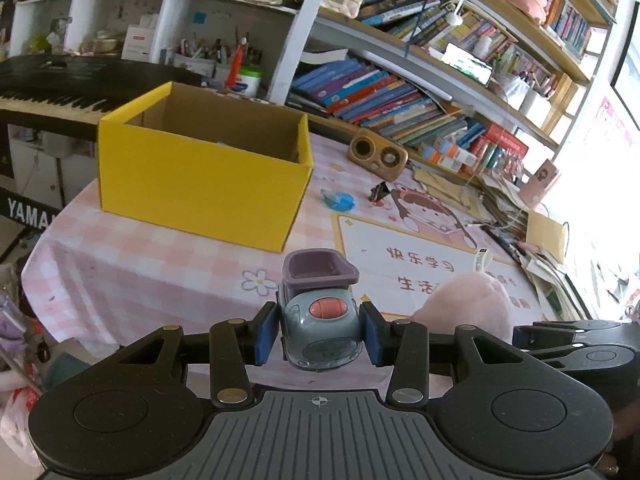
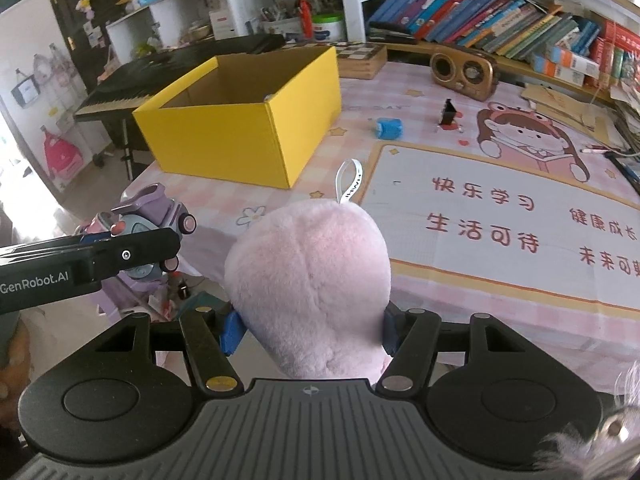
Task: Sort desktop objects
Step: 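Lift and carry the toy car and plush toward the yellow box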
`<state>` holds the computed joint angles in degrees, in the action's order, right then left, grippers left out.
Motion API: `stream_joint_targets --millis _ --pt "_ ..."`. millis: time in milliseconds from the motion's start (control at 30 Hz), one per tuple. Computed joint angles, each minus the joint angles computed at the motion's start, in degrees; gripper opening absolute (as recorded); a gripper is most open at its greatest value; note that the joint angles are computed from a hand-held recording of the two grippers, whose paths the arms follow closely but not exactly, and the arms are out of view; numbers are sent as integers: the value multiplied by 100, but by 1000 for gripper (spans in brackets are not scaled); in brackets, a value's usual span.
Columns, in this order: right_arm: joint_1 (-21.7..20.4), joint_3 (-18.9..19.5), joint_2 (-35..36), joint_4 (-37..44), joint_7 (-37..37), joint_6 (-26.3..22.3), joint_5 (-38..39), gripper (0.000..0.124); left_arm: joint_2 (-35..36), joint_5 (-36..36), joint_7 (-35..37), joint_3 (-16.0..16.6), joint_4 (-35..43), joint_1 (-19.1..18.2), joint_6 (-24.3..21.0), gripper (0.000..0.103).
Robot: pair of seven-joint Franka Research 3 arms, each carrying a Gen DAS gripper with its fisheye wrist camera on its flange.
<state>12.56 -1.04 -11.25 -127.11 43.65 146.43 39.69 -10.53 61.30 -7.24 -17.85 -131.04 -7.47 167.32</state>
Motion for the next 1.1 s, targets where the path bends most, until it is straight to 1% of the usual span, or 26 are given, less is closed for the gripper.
stream_joint_targets --millis 267,767,933,1100 --pt "91 66 47 35 -32 44 26 60 -165 47 -86 8 -163 110 37 42" --pt "275 203 324 383 -291 32 189 60 -634 290 -549 -105 -511 495 -6 42" --pt "307 229 369 482 -387 23 252 60 -699 456 -728 -172 -493 615 -54 42" --pt "312 250 462 625 -403 -23 248 60 -661 702 -970 -199 -371 651 -184 42"
